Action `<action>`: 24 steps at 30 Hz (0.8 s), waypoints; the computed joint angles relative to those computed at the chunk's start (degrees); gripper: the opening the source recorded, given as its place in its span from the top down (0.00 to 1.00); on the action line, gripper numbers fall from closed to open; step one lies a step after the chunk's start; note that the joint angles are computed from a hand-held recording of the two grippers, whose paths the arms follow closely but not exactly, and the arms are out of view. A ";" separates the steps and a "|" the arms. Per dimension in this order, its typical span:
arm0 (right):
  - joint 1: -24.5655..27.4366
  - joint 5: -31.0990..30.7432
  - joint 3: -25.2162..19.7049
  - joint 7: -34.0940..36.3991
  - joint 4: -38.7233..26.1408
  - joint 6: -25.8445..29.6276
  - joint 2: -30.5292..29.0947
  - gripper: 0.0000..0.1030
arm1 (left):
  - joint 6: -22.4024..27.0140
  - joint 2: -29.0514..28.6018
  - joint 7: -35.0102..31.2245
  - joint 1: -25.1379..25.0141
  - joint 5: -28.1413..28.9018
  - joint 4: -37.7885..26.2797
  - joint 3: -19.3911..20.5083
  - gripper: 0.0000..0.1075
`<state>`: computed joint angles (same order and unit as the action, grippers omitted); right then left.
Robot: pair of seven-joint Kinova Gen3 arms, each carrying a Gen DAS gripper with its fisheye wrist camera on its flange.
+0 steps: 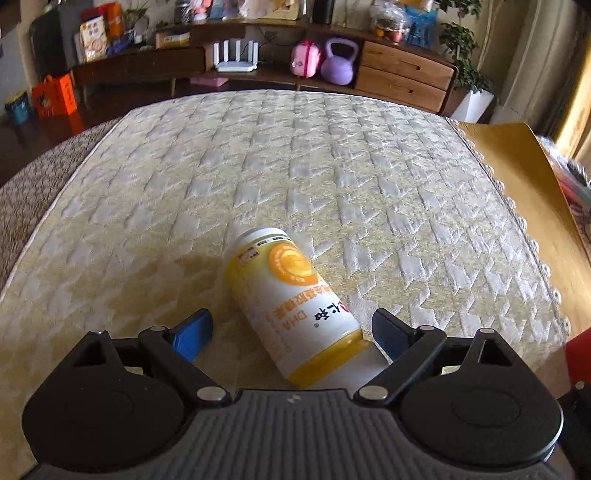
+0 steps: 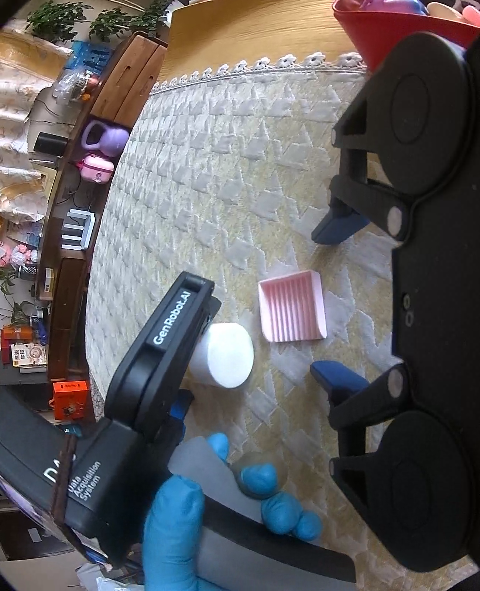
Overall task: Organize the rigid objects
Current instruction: 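Close the left tool on the white-and-yellow bottle while the right tool grasps the pink tray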
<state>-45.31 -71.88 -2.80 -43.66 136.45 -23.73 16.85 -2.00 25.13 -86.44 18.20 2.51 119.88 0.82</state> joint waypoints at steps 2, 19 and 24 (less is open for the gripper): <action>-0.18 1.01 -0.38 -0.84 0.08 -0.94 0.39 0.35 | -1.16 0.21 -0.51 3.10 0.19 0.40 -2.91 0.13; -2.36 7.07 1.11 -9.31 1.44 -1.49 0.03 0.62 | -5.52 -1.06 -4.29 -0.50 0.16 3.67 2.60 0.53; -3.75 1.19 -1.21 -9.87 3.40 -4.33 -1.99 0.62 | -4.96 -2.22 -2.74 -6.15 -1.67 5.00 8.11 0.56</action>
<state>-49.06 -70.69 -4.00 -53.53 139.85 -28.06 14.86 -6.96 22.91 -89.18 12.04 0.83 124.87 8.93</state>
